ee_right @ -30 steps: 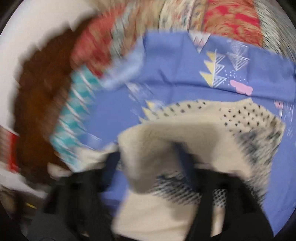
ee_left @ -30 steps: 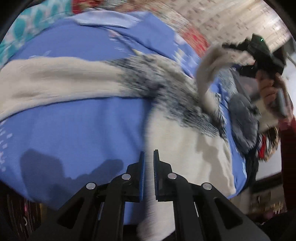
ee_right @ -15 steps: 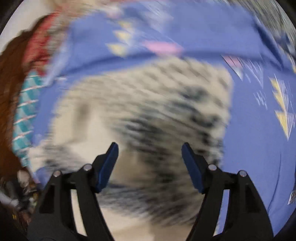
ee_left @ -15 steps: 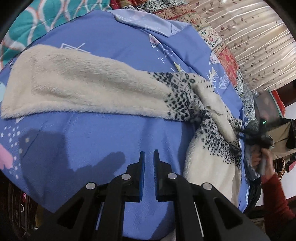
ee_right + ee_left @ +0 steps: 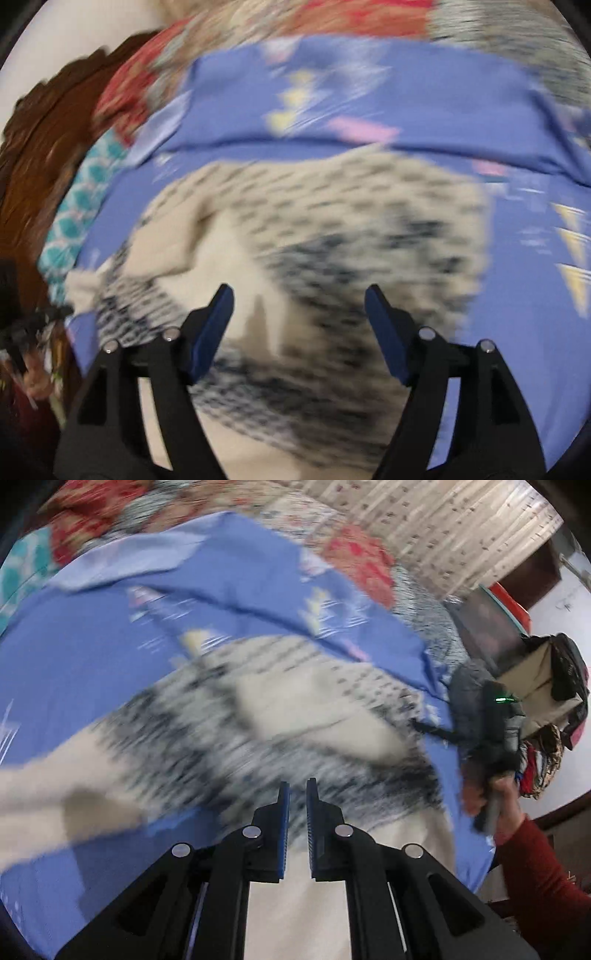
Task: Fold large clothes
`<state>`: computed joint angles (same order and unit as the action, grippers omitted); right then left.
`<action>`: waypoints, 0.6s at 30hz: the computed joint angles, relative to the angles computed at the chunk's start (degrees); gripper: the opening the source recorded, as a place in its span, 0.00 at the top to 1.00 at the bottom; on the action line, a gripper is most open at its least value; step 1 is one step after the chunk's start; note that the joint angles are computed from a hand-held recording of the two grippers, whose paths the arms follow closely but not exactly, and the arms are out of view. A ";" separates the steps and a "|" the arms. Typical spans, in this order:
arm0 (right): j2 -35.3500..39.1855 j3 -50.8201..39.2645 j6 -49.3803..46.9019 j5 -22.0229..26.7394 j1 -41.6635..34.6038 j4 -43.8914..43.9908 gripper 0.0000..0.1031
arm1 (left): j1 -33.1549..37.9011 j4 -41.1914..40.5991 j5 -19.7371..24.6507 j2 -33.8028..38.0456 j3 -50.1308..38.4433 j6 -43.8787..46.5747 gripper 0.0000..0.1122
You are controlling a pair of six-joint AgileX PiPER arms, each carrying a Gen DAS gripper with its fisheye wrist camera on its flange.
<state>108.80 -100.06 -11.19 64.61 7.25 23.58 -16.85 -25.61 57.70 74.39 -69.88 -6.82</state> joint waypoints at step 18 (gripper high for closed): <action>-17.27 38.05 -14.88 -5.70 15.11 37.91 0.44 | 12.39 -20.37 -2.67 -9.53 20.80 9.48 0.58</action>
